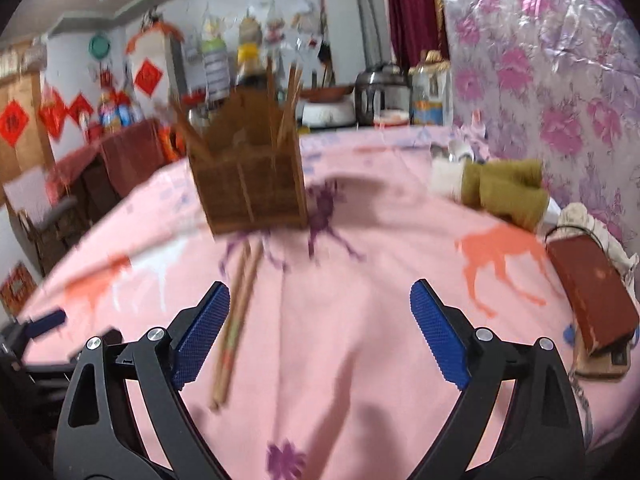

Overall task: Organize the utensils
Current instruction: 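Withdraw both grippers from the holder toward the last loose chopsticks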

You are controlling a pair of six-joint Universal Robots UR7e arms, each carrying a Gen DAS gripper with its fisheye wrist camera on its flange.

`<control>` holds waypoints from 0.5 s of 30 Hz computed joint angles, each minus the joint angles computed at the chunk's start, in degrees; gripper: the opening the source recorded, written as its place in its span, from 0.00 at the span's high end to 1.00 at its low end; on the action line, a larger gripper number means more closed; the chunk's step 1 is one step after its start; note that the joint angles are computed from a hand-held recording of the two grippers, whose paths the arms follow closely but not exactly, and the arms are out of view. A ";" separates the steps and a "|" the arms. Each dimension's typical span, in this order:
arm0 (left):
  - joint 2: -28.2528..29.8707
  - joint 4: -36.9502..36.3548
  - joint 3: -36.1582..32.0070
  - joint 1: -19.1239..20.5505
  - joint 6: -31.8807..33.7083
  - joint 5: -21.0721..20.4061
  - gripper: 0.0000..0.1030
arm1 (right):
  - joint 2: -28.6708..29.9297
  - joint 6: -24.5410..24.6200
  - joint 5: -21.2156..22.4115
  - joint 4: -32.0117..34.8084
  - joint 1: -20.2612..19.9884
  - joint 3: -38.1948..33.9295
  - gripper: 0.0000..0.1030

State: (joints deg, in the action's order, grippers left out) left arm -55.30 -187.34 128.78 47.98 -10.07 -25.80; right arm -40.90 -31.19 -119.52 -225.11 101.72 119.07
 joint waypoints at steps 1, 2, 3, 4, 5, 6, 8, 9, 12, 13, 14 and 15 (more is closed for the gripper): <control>0.29 0.49 -0.18 0.16 -0.44 0.34 0.06 | 0.30 -0.81 -0.06 -0.50 -0.21 0.36 0.14; 0.51 0.22 -0.04 0.35 -0.57 0.69 0.06 | 0.41 -1.37 -0.02 -0.86 -0.36 0.65 0.14; 0.76 0.13 -0.36 0.58 -0.43 0.77 0.06 | 0.50 -1.94 -0.01 -1.12 -0.50 0.87 0.14; 0.76 0.20 -0.39 0.84 -0.56 0.68 0.06 | 0.61 -2.47 -0.06 -1.26 -0.71 1.13 0.14; 0.67 0.39 -0.43 1.10 -0.85 0.46 0.06 | 0.70 -2.56 -0.10 -1.00 -0.86 1.30 0.14; 0.66 0.55 -0.48 1.23 -1.14 0.28 0.06 | 0.69 -2.47 -0.10 -0.37 -1.14 1.51 0.14; 0.62 0.75 -0.54 1.63 -1.49 0.09 0.06 | 0.76 -2.34 -0.21 0.65 -1.38 1.31 0.14; 0.65 0.83 -0.51 1.67 -1.60 0.16 0.06 | 0.85 -2.36 -0.26 1.00 -1.45 1.28 0.14; 0.89 0.84 -0.60 1.89 -1.46 0.26 0.06 | 0.96 -2.51 -0.27 1.05 -1.32 1.26 0.14; 0.86 1.00 -0.57 1.85 -1.52 0.25 0.06 | 0.97 -2.43 -0.27 1.10 -1.35 1.27 0.14; 0.88 1.08 -0.59 1.81 -1.49 0.24 0.06 | 0.96 -2.31 -0.32 1.18 -1.35 1.28 0.14; 0.97 0.94 -0.54 1.71 -1.27 0.31 0.06 | 0.87 -1.93 -0.38 1.43 -1.38 1.32 0.14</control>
State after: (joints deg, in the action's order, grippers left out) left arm -54.33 -186.40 128.24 49.69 -11.34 -25.50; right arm -40.02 -33.12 -119.90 -223.68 100.34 120.40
